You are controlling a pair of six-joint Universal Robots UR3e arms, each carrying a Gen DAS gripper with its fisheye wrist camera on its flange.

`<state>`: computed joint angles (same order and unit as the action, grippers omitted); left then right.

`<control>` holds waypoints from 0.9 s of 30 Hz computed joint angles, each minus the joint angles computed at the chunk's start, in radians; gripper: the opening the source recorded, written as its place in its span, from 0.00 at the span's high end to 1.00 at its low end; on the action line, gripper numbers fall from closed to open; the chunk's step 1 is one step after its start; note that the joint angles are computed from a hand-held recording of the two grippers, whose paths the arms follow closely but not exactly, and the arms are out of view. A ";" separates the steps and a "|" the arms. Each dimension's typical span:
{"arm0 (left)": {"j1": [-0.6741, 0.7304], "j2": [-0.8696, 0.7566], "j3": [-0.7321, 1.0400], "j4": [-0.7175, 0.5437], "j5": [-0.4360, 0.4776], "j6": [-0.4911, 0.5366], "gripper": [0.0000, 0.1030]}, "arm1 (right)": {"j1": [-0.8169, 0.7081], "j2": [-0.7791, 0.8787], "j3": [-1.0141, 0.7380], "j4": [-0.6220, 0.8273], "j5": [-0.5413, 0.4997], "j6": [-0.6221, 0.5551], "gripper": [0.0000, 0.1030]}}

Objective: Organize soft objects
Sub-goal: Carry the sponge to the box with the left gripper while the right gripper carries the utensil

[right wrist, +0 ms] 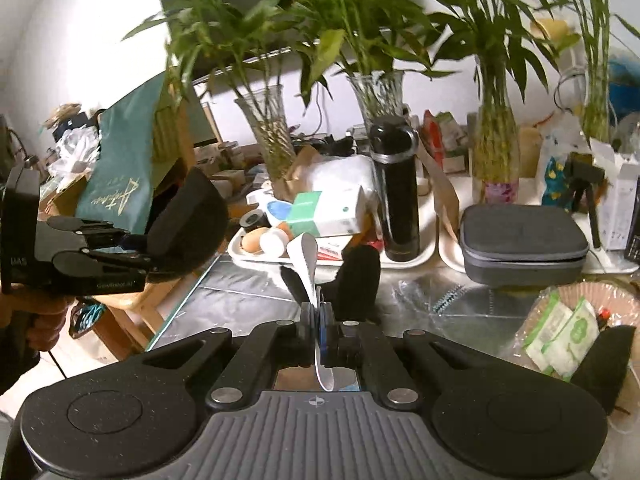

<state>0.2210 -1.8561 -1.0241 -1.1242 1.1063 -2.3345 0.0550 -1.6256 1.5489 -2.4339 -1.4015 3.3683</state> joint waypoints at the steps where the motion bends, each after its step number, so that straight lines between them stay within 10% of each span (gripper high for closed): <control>1: 0.007 0.017 -0.004 -0.016 -0.003 -0.010 0.62 | 0.008 -0.010 -0.005 0.013 -0.007 -0.002 0.96; 27: 0.233 0.264 0.034 -0.817 -0.125 0.195 0.62 | 0.180 -0.147 0.049 0.170 -0.096 0.107 0.96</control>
